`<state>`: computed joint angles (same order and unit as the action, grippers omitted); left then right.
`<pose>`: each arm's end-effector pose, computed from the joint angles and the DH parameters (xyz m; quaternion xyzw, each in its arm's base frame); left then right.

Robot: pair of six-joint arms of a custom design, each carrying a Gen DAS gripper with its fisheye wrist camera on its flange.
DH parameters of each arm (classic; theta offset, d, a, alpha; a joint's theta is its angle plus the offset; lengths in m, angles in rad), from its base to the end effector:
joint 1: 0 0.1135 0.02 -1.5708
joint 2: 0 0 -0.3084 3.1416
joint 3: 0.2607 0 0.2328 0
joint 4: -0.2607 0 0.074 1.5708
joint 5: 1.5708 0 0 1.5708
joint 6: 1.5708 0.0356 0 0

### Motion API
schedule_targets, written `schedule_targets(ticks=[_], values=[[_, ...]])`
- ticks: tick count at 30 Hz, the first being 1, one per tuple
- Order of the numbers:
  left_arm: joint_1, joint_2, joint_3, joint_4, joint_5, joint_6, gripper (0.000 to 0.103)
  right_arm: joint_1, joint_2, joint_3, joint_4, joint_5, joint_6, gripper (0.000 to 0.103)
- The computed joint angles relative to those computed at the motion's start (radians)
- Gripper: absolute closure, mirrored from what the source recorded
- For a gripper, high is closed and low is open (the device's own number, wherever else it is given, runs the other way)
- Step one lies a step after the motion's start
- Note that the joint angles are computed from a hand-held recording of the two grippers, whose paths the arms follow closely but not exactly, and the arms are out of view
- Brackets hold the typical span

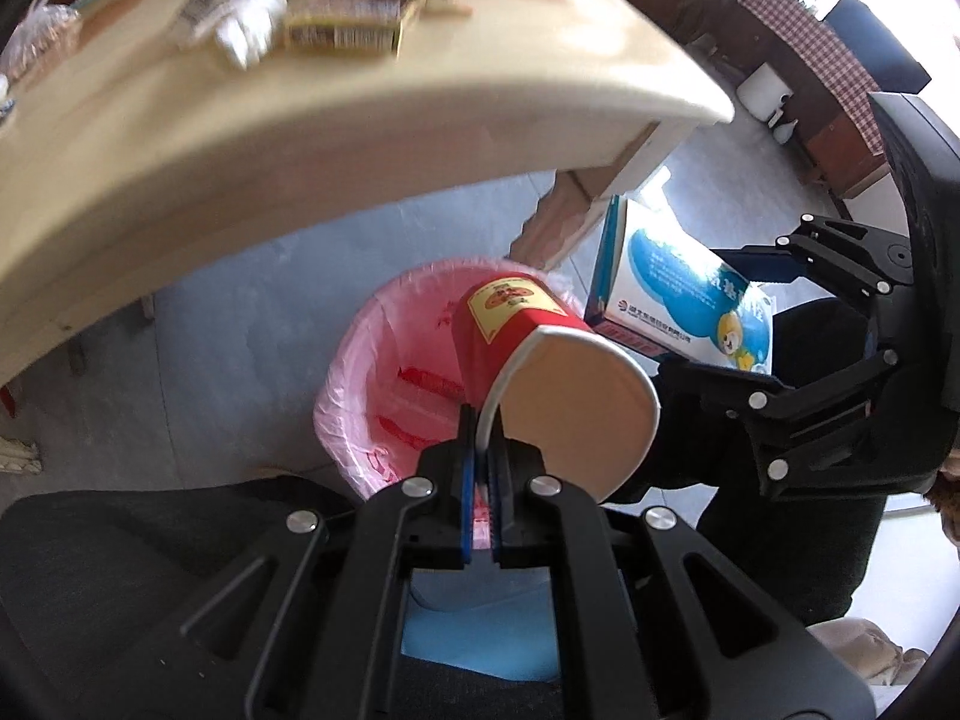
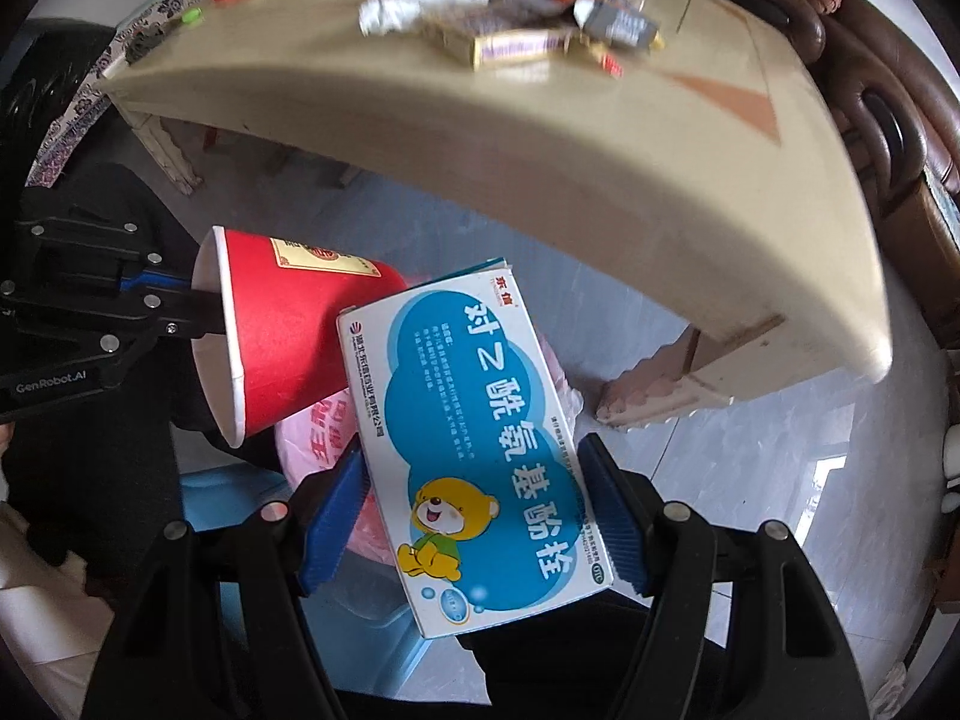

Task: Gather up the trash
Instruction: 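Carry the red cup and bear box over the pink trash bin with both tools, then open both tools to drop the cup and box into the bin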

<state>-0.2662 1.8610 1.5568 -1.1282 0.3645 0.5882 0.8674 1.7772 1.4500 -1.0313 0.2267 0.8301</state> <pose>0.3398 -0.1058 0.2926 0.4179 0.8877 -0.1676 0.0961 0.2250 0.2529 0.2936 -0.0064 0.9880 0.0047 0.1540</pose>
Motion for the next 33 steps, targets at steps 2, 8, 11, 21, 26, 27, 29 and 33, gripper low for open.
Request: schedule_targets(ticks=[2, 8, 11, 21, 26, 27, 29, 33], values=[[-0.010, 0.028, -0.013, 0.018, -0.016, -0.014, 0.098, -0.010, 0.018, -0.044, 0.051, -0.019, -0.006, 0.035], [-0.026, 0.135, -0.013, 0.032, -0.047, -0.043, 0.098, -0.054, 0.060, -0.165, 0.202, -0.090, -0.037, 0.035], [-0.038, 0.191, 0.007, 0.025, -0.059, -0.064, 0.098, -0.076, 0.089, -0.217, 0.273, -0.123, -0.051, 0.035], [-0.049, 0.347, 0.089, -0.004, -0.092, -0.120, 0.098, -0.157, 0.187, -0.299, 0.429, -0.239, -0.094, 0.035], [-0.053, 0.437, 0.138, -0.014, -0.135, -0.157, 0.098, -0.181, 0.249, -0.299, 0.465, -0.318, -0.100, 0.035], [-0.054, 0.447, 0.146, -0.019, -0.145, -0.161, 0.098, -0.182, 0.262, -0.296, 0.469, -0.326, -0.103, 0.035], [-0.058, 0.474, 0.157, -0.032, -0.165, -0.170, 0.098, -0.181, 0.289, -0.285, 0.467, -0.333, -0.117, 0.035], [-0.064, 0.503, 0.178, -0.056, -0.183, -0.183, 0.098, -0.180, 0.315, -0.271, 0.465, -0.348, -0.134, 0.035]])
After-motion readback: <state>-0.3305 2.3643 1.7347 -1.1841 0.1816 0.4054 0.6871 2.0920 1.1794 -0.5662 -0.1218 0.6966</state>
